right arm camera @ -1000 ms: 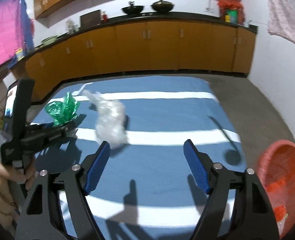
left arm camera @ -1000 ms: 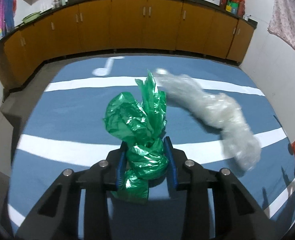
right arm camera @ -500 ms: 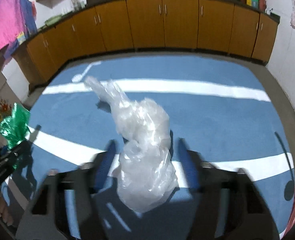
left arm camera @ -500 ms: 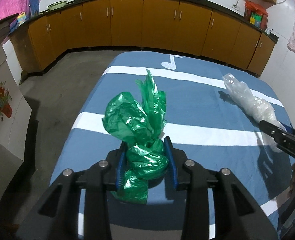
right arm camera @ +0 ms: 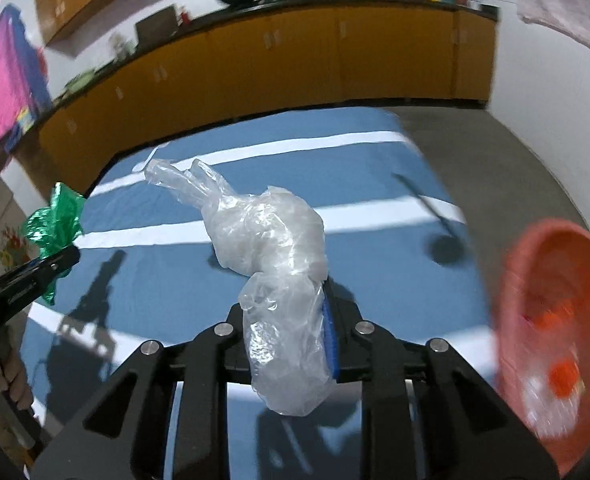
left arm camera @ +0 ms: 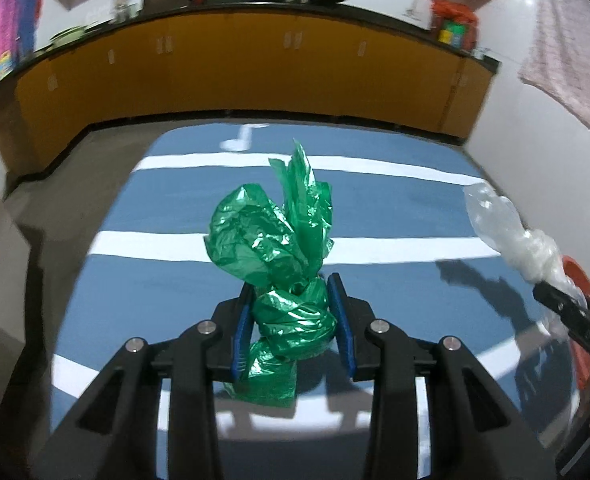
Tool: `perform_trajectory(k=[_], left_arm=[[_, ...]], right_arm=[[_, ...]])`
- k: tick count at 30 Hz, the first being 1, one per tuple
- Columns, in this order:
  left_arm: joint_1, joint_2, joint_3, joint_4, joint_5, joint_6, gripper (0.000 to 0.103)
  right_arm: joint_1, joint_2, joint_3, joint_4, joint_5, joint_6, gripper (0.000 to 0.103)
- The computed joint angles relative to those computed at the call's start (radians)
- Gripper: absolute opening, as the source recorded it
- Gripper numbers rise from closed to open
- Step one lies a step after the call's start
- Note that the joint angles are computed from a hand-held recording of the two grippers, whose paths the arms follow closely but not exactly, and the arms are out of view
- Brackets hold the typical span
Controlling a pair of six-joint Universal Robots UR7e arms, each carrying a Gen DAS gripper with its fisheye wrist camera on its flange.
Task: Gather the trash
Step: 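Carry the green and white bags over the basket and open both tools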
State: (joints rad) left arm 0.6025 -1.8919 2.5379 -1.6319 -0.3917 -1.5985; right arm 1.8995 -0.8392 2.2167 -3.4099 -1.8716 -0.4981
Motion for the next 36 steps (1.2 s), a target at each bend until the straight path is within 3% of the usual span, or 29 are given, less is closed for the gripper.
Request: perform_trajectory(k=[8,15,24,36], left_arm=[[-0.105,0.195,0.011,-0.345,-0.035,0.193,0.036],[-0.151,0.407,-0.023,-0.634,-0.052,0.367,0.036],[-0.161,0.644,-0.096,-0.905,-0.065,0.553,0.036],[-0.159,0.806,-0.163,-1.080,-0.091,0.721,0.036]], right_arm=[[-0.079,-0.217,0.181,-0.192,-0.020,-0.025,0.024],[-0.154,-0.316,0.259,-0.296,-0.026,-0.020,0.024],[-0.208,-0.306,0.282,-0.471,-0.092,0.016,0.024],[-0.241,-0.302,0.293,-0.523,-0.112,0.025,0.024]])
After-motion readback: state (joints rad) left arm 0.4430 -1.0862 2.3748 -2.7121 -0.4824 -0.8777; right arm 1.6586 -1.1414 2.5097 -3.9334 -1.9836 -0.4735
